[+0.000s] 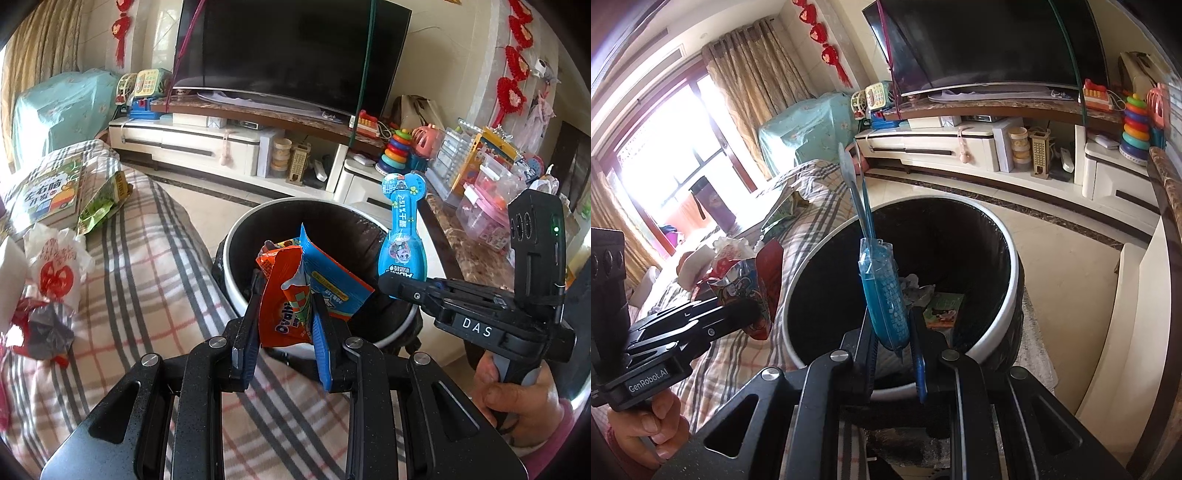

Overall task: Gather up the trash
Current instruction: 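Carry both items into the trash bin and open both grippers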

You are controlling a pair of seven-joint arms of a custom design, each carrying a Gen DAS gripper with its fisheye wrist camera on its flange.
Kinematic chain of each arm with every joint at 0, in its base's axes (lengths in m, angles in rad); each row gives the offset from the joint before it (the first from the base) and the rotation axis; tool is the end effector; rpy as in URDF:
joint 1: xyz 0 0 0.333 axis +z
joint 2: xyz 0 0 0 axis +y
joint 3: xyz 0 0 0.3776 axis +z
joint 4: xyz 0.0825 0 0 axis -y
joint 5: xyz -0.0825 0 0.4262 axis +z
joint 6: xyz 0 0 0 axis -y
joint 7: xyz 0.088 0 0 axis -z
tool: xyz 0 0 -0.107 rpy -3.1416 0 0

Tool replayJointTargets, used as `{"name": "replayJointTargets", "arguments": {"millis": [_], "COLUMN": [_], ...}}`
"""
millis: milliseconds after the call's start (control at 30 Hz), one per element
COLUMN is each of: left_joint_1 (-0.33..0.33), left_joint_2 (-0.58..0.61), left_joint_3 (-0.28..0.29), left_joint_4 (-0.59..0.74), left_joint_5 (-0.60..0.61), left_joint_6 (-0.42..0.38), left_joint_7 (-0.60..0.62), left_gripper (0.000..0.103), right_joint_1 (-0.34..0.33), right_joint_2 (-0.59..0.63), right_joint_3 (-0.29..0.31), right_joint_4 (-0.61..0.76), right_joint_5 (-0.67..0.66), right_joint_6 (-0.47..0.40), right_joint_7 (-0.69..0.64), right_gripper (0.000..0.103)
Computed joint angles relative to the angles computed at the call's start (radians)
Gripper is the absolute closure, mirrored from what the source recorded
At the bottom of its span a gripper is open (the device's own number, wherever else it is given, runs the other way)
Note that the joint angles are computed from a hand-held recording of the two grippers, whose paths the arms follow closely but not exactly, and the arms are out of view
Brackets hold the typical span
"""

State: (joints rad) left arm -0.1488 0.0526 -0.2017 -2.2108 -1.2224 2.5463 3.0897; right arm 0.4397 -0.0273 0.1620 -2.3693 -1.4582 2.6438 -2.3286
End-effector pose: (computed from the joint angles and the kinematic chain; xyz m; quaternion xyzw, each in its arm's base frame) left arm 0.5603 -0.1909 0.4129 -0.3005 0.8629 -0.4049 0.0335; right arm 0.4261 0.3244 0.3818 -0.4506 0.7884 -0.2351 0.3467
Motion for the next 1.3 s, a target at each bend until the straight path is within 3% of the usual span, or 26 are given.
{"name": "replayJointTargets", "arguments": {"millis": [1067,1133,1200,1233,1300], "left_joint_1": [-0.033,-0.033,-0.032,-0.032,-0.03], "left_joint_2": [0.072,0.072,0.068,0.064,0.059], "left_joint_3": [-0.042,-0.042,-0.043,-0.045,-0.044], "left_joint_4": [0.064,0.063,0.062,0.057,0.052], "left_joint_5": [0.084,0.093,0.088,0.072,0.049], "left_joint_6": [0.082,0.079,0.08,0.091,0.098], "left_joint_7": [-0.088,-0.096,-0.094,-0.083,-0.07], "left_gripper": [0.079,0.075,0.056,0.053,0.046], "right_joint_1": [-0.029,-0.031,-0.033,-0.035,-0.037], "right_joint_2": [0.024,0.023,0.019,0.017,0.012], "right_joint_3": [-0.024,-0.026,-0.027,-0.028,-0.028], "right_joint_4": [0.014,0.014,0.009,0.007,0.003], "right_joint_5": [0.085,0.076,0.064,0.062,0.052], "right_joint_6": [0.04,0.045,0.048,0.053,0.054], "right_joint_7": [-0.118,-0.109,-0.091,-0.084,-0.066], "right_gripper": [0.087,0.083,0.081,0.079,0.066]}}
